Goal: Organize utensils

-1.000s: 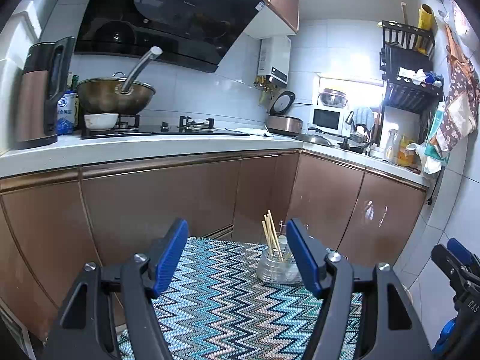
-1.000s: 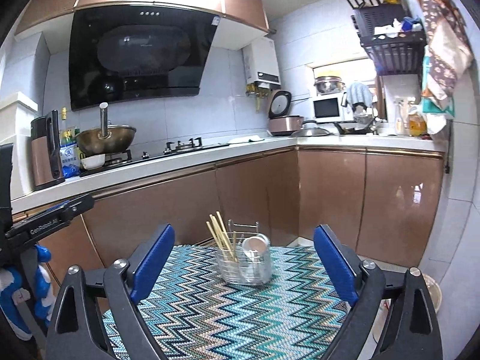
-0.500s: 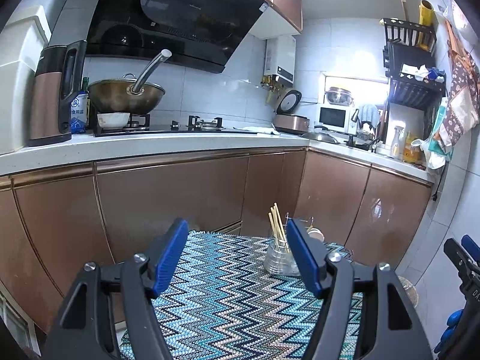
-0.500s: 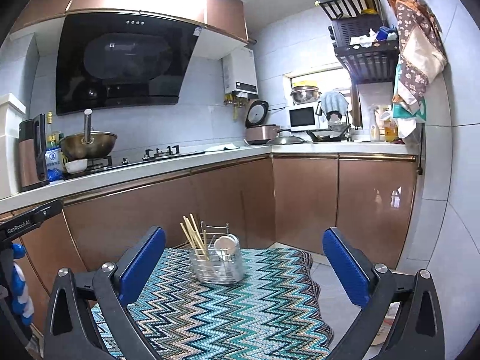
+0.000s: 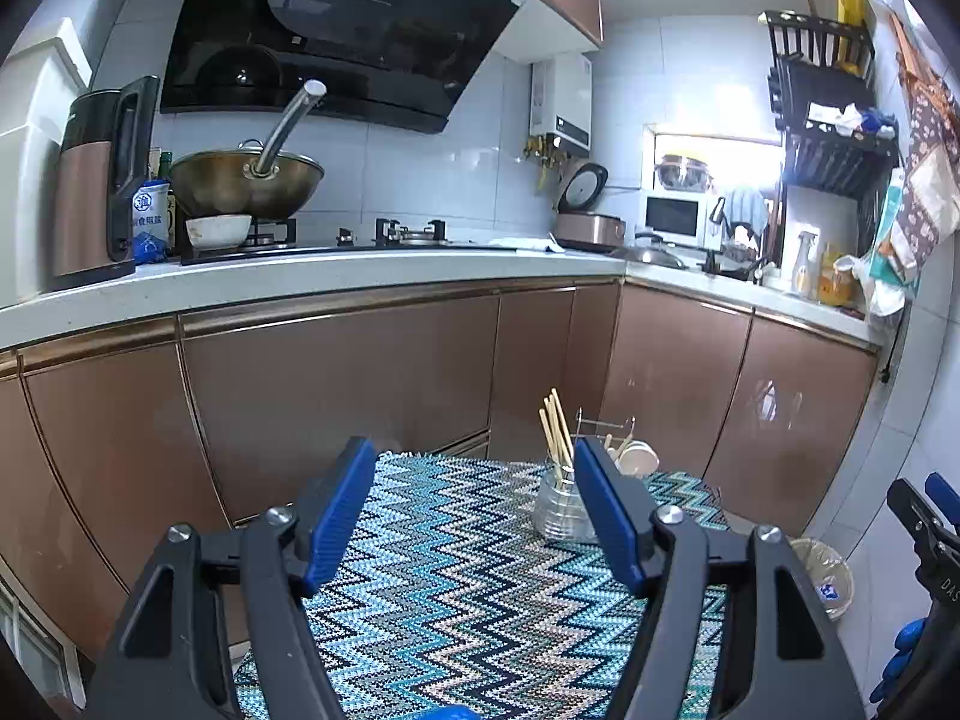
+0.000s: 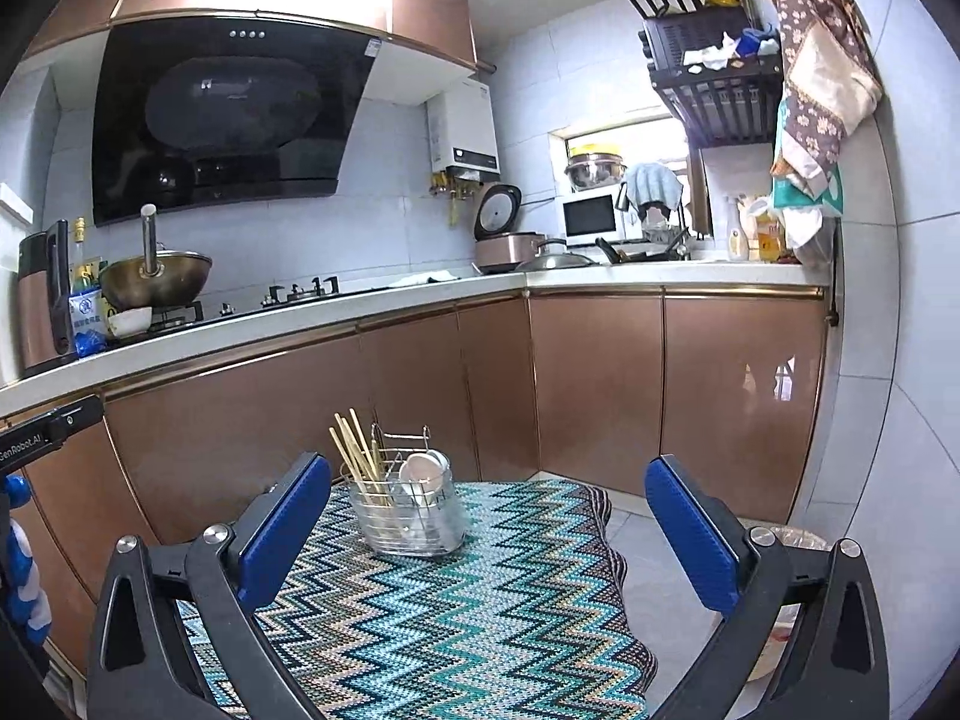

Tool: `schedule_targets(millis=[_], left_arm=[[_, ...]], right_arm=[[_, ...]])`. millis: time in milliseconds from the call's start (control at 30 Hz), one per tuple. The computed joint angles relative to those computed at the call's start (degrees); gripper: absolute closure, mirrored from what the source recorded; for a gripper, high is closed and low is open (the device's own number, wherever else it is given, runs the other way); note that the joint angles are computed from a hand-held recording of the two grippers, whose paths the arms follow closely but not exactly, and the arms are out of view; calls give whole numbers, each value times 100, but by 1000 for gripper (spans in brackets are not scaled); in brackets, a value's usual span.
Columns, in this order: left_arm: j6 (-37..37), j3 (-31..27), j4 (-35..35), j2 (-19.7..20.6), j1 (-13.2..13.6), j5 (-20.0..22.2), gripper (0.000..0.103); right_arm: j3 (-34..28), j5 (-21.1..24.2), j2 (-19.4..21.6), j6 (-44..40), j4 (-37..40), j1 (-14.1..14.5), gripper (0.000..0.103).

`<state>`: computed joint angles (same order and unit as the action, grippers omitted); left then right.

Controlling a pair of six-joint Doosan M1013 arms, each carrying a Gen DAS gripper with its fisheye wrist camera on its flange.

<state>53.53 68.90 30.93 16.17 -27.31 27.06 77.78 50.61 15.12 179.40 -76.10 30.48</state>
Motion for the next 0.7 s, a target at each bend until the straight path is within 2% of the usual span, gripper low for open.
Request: schedule_targets(millis=[433, 700], left_arm=[[-17, -284, 80, 316, -55, 360, 36], [-275, -300, 360, 405, -101, 372, 36]], right_arm=[[59, -336, 100, -22, 314, -252, 0], [113, -412, 150, -123, 402, -335, 0]])
